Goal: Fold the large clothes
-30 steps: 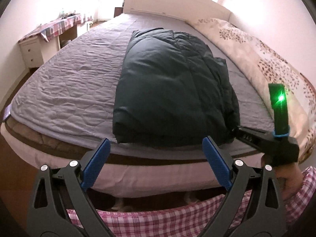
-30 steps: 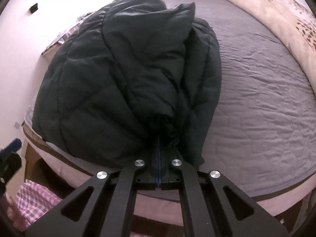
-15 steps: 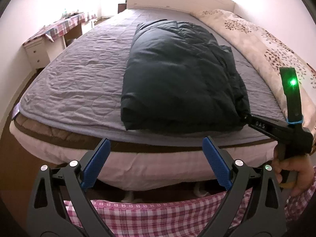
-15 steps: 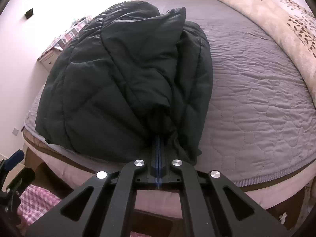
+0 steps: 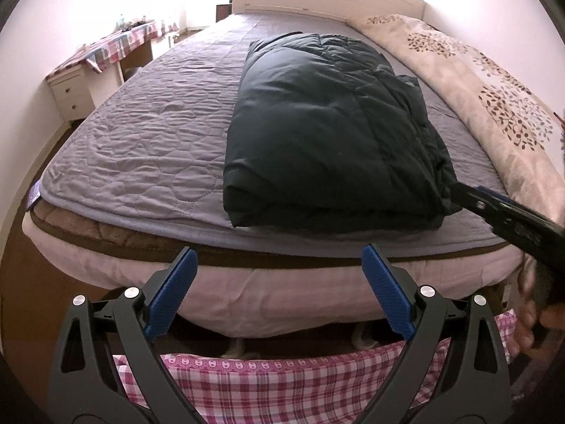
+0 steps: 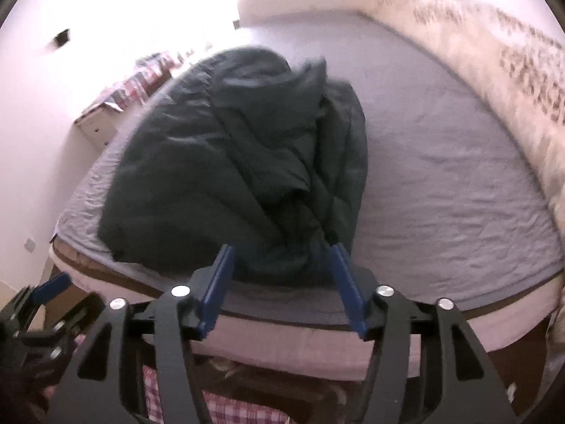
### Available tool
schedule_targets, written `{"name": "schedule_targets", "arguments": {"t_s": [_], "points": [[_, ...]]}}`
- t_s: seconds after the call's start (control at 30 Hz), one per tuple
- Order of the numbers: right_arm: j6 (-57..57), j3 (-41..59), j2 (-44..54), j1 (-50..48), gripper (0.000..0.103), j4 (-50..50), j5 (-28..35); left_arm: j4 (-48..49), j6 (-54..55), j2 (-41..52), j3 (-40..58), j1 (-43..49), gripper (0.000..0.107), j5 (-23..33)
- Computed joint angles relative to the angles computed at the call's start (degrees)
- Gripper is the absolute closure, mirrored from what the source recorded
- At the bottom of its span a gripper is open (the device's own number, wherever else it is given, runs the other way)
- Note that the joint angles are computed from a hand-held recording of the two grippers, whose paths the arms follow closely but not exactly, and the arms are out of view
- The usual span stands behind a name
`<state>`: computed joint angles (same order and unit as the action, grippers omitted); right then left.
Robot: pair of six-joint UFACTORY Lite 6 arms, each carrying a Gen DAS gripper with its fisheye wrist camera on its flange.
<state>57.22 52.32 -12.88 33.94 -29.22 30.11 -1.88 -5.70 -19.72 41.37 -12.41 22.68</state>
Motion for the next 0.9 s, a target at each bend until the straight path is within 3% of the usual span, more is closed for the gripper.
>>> {"name": "schedule_targets", "arguments": {"t_s": [0.23,0.5,0.83,0.9], "points": [[10.92,-3.85,-7.49,10.62,0.039,-9.60,9.09,2.28,-2.69,-0.33,0.16,-1.14,0.014,0.64],[14.06,-10.52,-10.22,13.85,0.038,-8.73,9.73,4.09,-4.56,-0.58,-0.07,-2.22,0.014,0.50],[17.54,-9.56,-8.13,18.27,0.038,-11.22,12.68,4.99,-6.05,-1.44,-0.50,-3.00,0.014,0.54],[19.67,-8.74,-7.35,20.25,0.034,-12.86,15.29,4.53,-5.64,-2.05,-0.84,-3.08,0.014,0.63]]}}
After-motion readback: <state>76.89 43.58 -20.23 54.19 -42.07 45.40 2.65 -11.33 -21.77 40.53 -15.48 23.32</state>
